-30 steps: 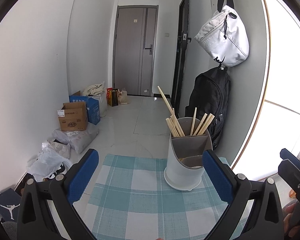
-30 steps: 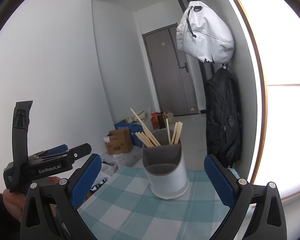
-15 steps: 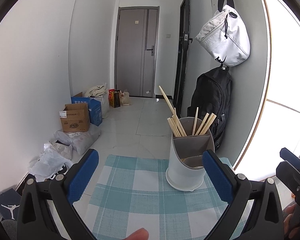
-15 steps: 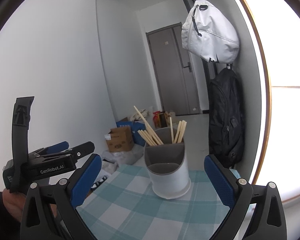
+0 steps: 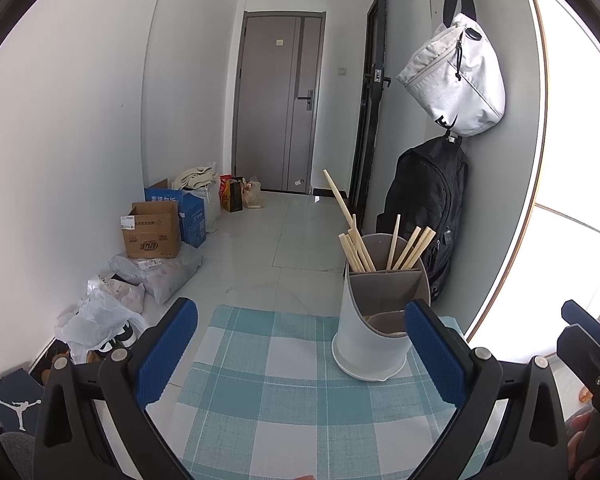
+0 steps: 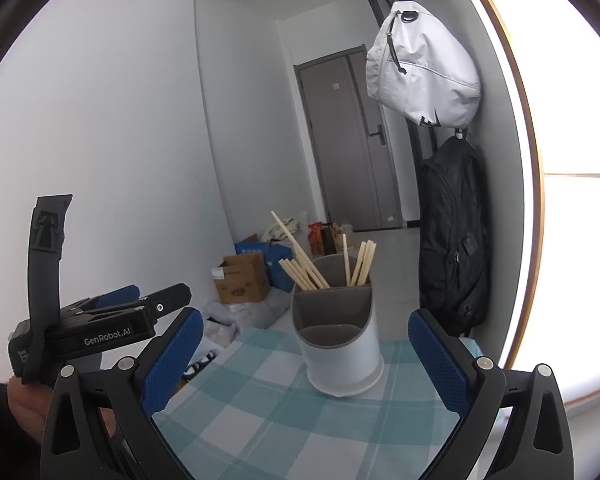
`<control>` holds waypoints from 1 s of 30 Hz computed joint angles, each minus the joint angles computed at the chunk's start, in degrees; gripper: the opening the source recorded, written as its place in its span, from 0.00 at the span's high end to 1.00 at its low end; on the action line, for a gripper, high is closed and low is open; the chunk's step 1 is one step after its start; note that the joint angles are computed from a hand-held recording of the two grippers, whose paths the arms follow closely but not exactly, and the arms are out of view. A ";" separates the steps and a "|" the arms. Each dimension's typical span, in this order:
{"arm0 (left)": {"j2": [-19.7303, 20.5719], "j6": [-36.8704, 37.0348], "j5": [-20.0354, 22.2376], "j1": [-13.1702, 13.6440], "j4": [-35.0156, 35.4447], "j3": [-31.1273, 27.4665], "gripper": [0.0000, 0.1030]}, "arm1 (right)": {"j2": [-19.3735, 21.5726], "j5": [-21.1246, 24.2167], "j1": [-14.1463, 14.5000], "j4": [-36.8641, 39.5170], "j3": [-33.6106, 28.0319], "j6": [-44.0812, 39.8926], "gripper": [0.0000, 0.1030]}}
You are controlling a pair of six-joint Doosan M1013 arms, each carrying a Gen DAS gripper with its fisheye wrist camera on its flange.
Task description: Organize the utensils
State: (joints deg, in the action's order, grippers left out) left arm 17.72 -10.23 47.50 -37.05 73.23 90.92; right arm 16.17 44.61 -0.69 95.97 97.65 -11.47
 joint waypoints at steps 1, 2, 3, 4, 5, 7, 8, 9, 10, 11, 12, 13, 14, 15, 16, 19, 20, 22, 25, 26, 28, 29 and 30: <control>0.00 0.04 -0.08 0.07 -0.29 -0.03 0.02 | 0.03 -0.10 -0.04 0.15 -0.03 0.33 0.00; 0.03 0.28 -0.24 0.15 -0.68 -0.06 0.02 | 0.06 -0.15 -0.05 0.06 -0.10 0.68 0.00; 0.09 0.65 -0.39 0.22 -1.13 -0.16 0.02 | 0.08 -0.22 -0.06 -0.03 -0.12 0.91 0.00; 0.16 1.01 -0.50 0.25 -1.49 -0.28 0.02 | 0.07 -0.27 -0.06 -0.02 -0.11 0.92 0.00; 0.22 1.12 -0.50 0.22 -1.48 -0.35 0.02 | 0.07 -0.19 -0.08 0.00 -0.11 0.86 0.00; 0.29 1.30 -0.44 0.08 -1.21 -0.39 0.02 | 0.05 -0.04 -0.09 0.10 -0.08 0.59 0.00; 0.29 1.26 -0.62 0.06 -1.10 -0.37 0.02 | 0.03 -0.09 -0.08 0.16 -0.05 0.46 0.00; 0.31 1.40 -0.92 0.08 -1.20 -0.38 0.02 | 0.04 -0.10 -0.07 0.10 -0.06 0.49 0.00; 0.30 1.68 -1.04 0.12 -1.50 -0.36 0.02 | 0.06 -0.10 -0.06 0.12 -0.05 0.47 0.00; 0.35 1.98 -1.06 0.13 -1.77 -0.43 0.02 | 0.04 -0.10 -0.05 0.19 -0.02 0.41 0.00; 0.37 2.31 -1.18 0.16 -2.05 -0.47 0.02 | 0.02 -0.14 -0.04 0.24 0.02 0.35 0.00; 0.37 2.43 -1.31 0.16 -2.17 -0.47 0.02 | 0.04 -0.13 -0.04 0.17 -0.02 0.40 0.00; 0.37 2.48 -1.31 0.15 -2.12 -0.49 0.02 | 0.04 -0.13 -0.04 0.17 -0.02 0.40 0.00; 0.38 2.56 -1.31 0.12 -2.04 -0.50 0.02 | 0.03 -0.13 -0.04 0.20 0.00 0.29 0.00; 0.39 2.56 -1.20 0.07 -1.88 -0.51 0.02 | 0.04 -0.14 -0.03 0.19 -0.01 0.39 0.00; 0.41 2.84 -1.14 0.04 -2.01 -0.50 0.02 | 0.03 -0.18 -0.03 -0.08 -0.05 0.72 0.00; 0.38 2.76 -1.17 0.04 -2.05 -0.46 0.02 | 0.03 -0.12 -0.04 -0.07 -0.05 0.73 0.00; 0.39 3.05 -1.41 0.10 -2.43 -0.51 0.02 | 0.01 -0.17 -0.02 -0.18 -0.08 0.64 0.00; 0.43 3.16 -1.37 0.05 -2.25 -0.48 0.02 | 0.02 -0.14 -0.01 -0.20 -0.08 0.32 0.00; 0.48 3.47 -1.31 0.04 -2.42 -0.55 0.02 | 0.02 -0.14 -0.02 -0.18 -0.06 0.17 0.00; 0.58 4.02 -1.44 0.00 -2.57 -0.69 0.02 | 0.01 -0.29 0.03 -0.09 -0.05 -0.12 0.00; 0.61 4.05 -1.35 -0.05 -2.43 -0.72 0.02 | 0.03 -0.21 0.04 -0.13 -0.06 -0.18 0.00; 0.61 3.96 -1.25 -0.11 -2.23 -0.68 0.02 | 0.03 -0.22 0.05 -0.16 -0.06 -0.22 0.00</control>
State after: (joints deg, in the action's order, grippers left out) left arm 18.33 -6.28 46.24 -37.16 71.00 90.24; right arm 16.19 44.40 -0.64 95.81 97.59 -11.68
